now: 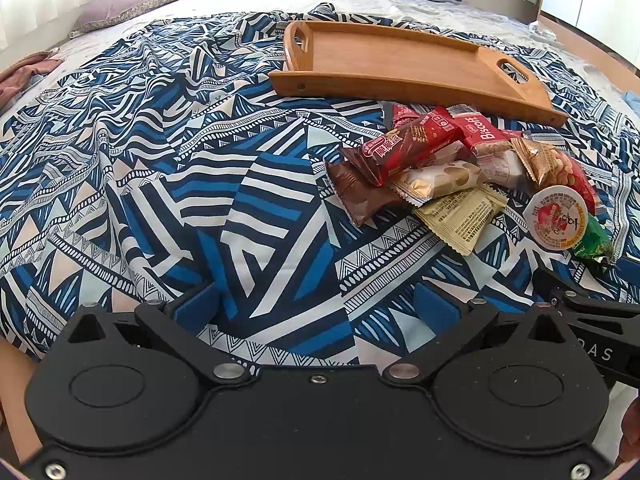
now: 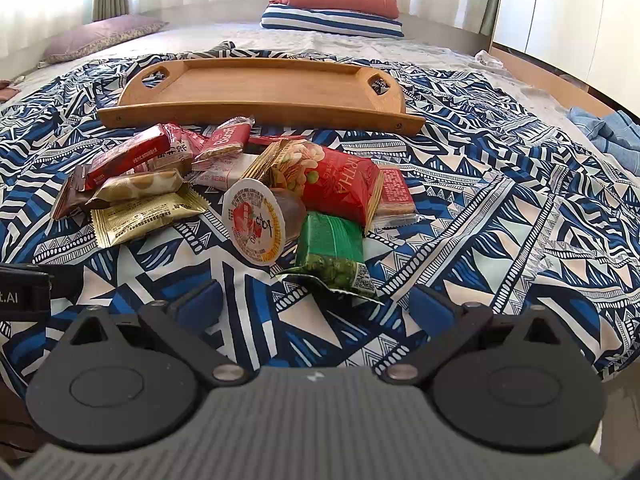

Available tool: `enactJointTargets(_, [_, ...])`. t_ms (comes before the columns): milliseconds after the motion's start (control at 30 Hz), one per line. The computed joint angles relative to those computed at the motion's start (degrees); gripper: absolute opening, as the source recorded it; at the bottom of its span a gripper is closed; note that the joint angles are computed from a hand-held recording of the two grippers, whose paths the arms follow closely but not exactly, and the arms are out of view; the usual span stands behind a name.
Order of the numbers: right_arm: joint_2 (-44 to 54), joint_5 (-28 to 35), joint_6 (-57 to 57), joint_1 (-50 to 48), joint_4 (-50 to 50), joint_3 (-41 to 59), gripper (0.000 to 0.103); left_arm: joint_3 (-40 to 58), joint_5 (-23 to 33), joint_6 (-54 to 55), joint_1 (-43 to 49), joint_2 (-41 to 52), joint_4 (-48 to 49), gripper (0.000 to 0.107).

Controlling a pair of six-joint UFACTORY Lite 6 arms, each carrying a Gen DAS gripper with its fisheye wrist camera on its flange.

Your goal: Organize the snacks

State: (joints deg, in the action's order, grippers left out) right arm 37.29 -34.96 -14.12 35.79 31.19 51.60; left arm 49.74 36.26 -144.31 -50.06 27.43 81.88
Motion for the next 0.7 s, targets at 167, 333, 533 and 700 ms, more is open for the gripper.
enactJointTargets(167, [0.00, 0.22, -0.17, 0.04, 0.27, 0.12, 0.103, -0.23, -0.57, 0.02, 0.55, -0.20, 0.29, 0.103])
enactJointTargets(333, [0.24, 0.32, -0.36, 0.11, 0.75, 0.44, 0.103, 0.01, -0.48, 0.01, 0.76, 0.34, 0.85, 0.103])
enactJointTargets(533, [-0.27, 1.03, 0.35, -0.50, -0.69, 0.25, 0.103, -0.57, -0.58, -0.92, 0.82, -0.05, 1.75, 0.103])
enactJointTargets(700, [-0.19, 2.34, -1.01, -0.76, 0.02, 1.19, 0.103, -0.04, -0.22, -0.32, 0.54, 0.44, 1.20, 0.103])
